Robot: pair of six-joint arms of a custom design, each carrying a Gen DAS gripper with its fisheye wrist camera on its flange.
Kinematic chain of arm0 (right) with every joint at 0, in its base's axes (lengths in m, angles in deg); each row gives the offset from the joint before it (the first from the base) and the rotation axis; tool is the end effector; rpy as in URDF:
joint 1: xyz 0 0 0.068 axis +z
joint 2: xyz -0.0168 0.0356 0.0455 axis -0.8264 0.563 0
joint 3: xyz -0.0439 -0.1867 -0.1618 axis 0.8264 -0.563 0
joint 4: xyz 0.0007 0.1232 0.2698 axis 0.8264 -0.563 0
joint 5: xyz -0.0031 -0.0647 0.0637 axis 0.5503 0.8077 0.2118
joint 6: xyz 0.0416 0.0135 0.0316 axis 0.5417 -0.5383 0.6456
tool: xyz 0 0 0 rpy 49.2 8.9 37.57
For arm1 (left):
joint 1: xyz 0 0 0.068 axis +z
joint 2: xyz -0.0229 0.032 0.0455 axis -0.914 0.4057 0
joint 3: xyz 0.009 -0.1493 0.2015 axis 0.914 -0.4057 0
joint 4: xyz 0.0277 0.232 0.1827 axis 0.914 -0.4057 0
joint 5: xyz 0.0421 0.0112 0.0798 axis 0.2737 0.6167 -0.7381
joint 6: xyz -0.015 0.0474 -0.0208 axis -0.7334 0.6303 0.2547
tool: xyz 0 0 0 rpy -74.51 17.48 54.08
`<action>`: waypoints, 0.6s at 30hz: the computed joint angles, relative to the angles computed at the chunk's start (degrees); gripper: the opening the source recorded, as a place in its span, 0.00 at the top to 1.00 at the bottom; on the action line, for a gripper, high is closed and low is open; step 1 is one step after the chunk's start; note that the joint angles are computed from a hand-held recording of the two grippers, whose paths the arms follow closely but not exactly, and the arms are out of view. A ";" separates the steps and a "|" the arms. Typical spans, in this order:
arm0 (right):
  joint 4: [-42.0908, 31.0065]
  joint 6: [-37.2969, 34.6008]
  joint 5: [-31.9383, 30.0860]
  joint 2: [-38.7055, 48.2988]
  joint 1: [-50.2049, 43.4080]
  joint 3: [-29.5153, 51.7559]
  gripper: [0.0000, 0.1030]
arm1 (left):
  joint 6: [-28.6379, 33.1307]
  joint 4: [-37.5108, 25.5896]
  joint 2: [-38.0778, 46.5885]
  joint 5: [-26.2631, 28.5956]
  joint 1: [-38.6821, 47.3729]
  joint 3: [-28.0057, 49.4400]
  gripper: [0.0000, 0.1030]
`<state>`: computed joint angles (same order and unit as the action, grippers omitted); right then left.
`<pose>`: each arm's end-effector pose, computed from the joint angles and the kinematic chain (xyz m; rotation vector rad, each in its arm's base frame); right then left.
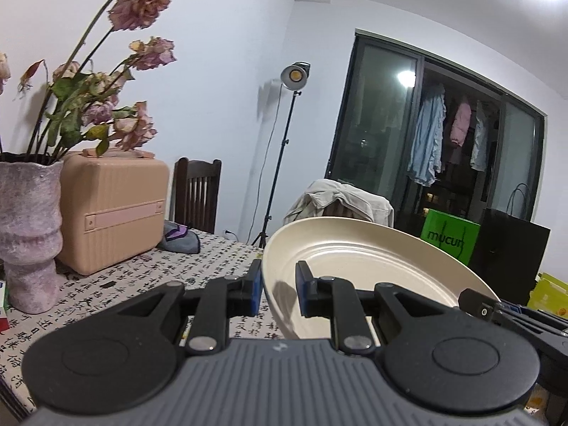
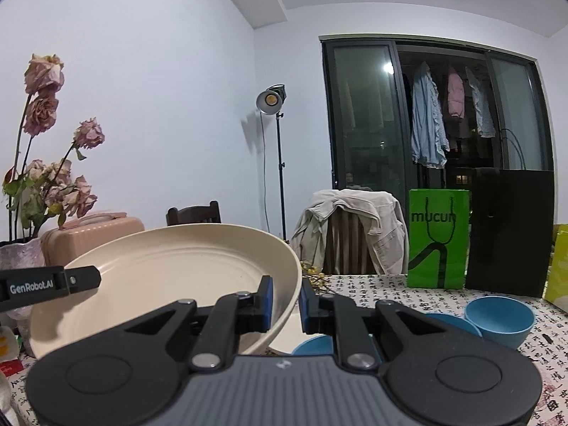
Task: Organize plates and bowls
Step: 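Carry the held cream plate with both grippers toward the blue bowls, then move the cream plate with both grippers past the blue bowls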
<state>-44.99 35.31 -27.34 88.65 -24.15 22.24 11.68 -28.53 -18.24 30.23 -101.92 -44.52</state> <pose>0.2180 0.1188 0.2859 -0.0880 1.7210 0.1831 0.1843 -0.1064 0.3063 -0.2236 1.7288 -0.1275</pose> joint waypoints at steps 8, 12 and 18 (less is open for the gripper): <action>-2.17 -0.19 -1.13 -5.17 -3.36 -2.27 0.85 | 0.20 2.29 3.56 -2.38 -4.44 1.28 0.82; -3.56 -0.30 -2.34 -8.23 -5.74 -3.68 0.85 | 0.31 3.53 5.48 -3.44 -6.71 1.91 0.82; -5.66 -0.26 -4.29 -12.10 -9.20 -5.26 0.85 | 0.66 5.67 8.00 -4.56 -9.58 2.41 0.82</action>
